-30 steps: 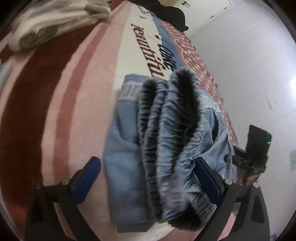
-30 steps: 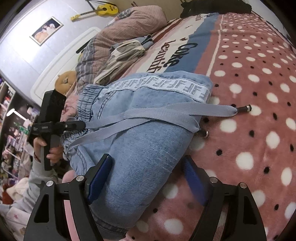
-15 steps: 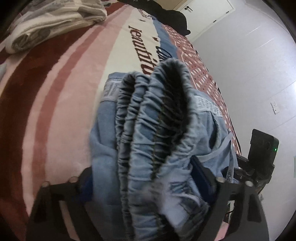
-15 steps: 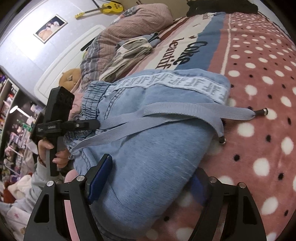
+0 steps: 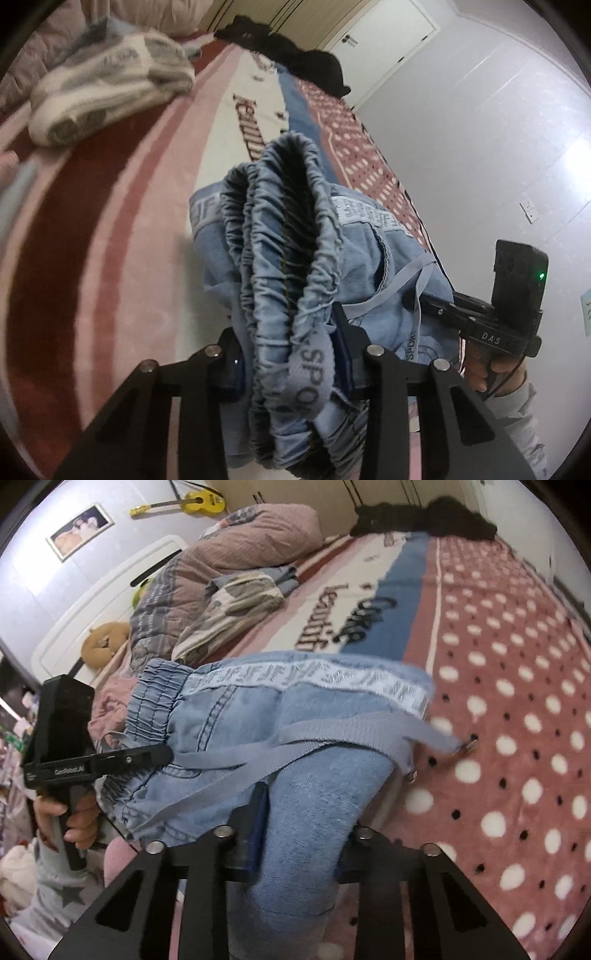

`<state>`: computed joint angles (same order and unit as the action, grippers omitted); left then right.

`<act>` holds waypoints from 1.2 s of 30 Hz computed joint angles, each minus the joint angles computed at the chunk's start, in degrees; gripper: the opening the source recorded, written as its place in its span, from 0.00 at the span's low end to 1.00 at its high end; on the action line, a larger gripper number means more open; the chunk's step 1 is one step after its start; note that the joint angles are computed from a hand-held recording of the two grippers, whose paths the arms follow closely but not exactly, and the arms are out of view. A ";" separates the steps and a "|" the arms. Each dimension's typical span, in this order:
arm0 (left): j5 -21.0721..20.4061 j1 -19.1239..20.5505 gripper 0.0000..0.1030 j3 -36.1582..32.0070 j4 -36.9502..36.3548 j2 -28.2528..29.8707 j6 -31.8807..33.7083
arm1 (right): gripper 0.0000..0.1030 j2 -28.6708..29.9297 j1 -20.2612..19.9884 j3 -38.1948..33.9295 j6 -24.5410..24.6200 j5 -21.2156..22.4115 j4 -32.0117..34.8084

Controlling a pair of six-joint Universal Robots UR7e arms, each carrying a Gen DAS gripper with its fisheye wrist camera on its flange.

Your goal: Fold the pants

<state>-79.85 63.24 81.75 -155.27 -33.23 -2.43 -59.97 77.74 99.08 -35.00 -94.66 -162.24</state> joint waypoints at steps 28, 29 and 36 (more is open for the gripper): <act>22.02 8.61 0.32 -3.79 3.24 -19.74 13.42 | 0.15 32.04 24.30 -29.73 10.49 -0.77 0.06; 22.17 9.25 0.32 -4.77 3.95 -19.45 13.62 | 0.15 33.43 24.52 -31.39 11.35 -0.63 0.79; 21.00 13.19 0.33 -11.57 13.70 -16.03 11.33 | 0.15 37.22 24.76 -34.79 15.08 -2.46 4.82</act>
<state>-58.85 76.43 70.18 -141.57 -49.25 8.89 -22.76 102.50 64.28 -19.92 -97.12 -157.43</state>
